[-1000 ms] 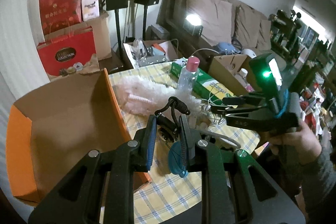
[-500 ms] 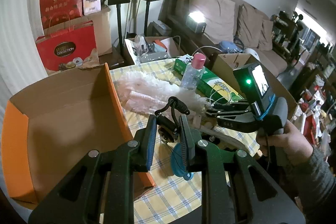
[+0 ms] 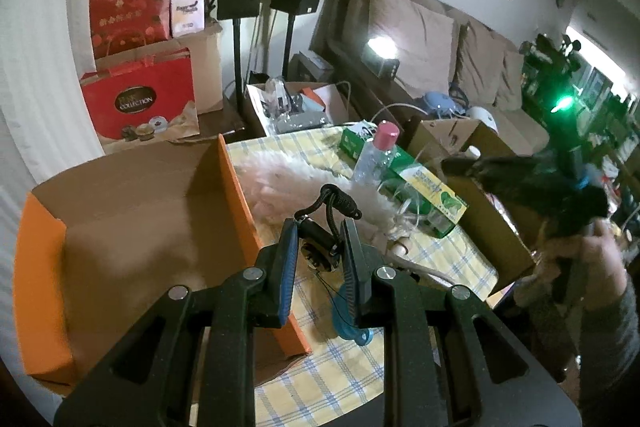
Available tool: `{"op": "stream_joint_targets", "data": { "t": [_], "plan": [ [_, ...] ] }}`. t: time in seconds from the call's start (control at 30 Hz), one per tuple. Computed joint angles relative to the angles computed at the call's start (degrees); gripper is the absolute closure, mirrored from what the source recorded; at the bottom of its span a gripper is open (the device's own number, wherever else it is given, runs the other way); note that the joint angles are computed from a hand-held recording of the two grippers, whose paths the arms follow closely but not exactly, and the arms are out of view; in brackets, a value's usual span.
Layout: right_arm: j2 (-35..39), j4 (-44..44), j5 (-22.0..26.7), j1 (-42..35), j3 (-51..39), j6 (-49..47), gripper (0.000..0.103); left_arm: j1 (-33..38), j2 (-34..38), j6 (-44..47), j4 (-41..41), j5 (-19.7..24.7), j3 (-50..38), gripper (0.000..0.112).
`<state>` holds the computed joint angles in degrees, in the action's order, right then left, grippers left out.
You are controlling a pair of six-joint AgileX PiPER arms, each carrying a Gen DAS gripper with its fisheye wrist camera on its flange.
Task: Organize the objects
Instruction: 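Grasp the white earphone cable with the right gripper while the left holds the lanyard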
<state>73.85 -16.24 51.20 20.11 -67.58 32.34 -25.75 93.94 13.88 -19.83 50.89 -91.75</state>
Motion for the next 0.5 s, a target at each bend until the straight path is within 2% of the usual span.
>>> {"op": "stream_joint_targets", "data": {
  "t": [0.2, 0.33, 0.43, 0.5],
  "plan": [
    [0.8, -4.5, 8.1, 3.6, -10.7, -0.1, 0.099, 1.5, -1.0, 0.1, -0.4, 1.4, -1.4, 0.093],
    [1.2, -4.9, 10.4, 4.3, -11.8, 0.2, 0.099, 2.0, -1.6, 0.2, -0.3, 1.9, -1.3, 0.093],
    [2.1, -3.7, 8.6, 3.2, -7.7, 0.6, 0.098, 2.0, -1.7, 0.5, -0.3, 1.6, -0.6, 0.093],
    [3.4, -2.1, 6.1, 1.7, -3.9, 0.6, 0.091, 1.8, -1.2, 0.4, -0.1, 1.6, -0.4, 0.093]
  ]
}}
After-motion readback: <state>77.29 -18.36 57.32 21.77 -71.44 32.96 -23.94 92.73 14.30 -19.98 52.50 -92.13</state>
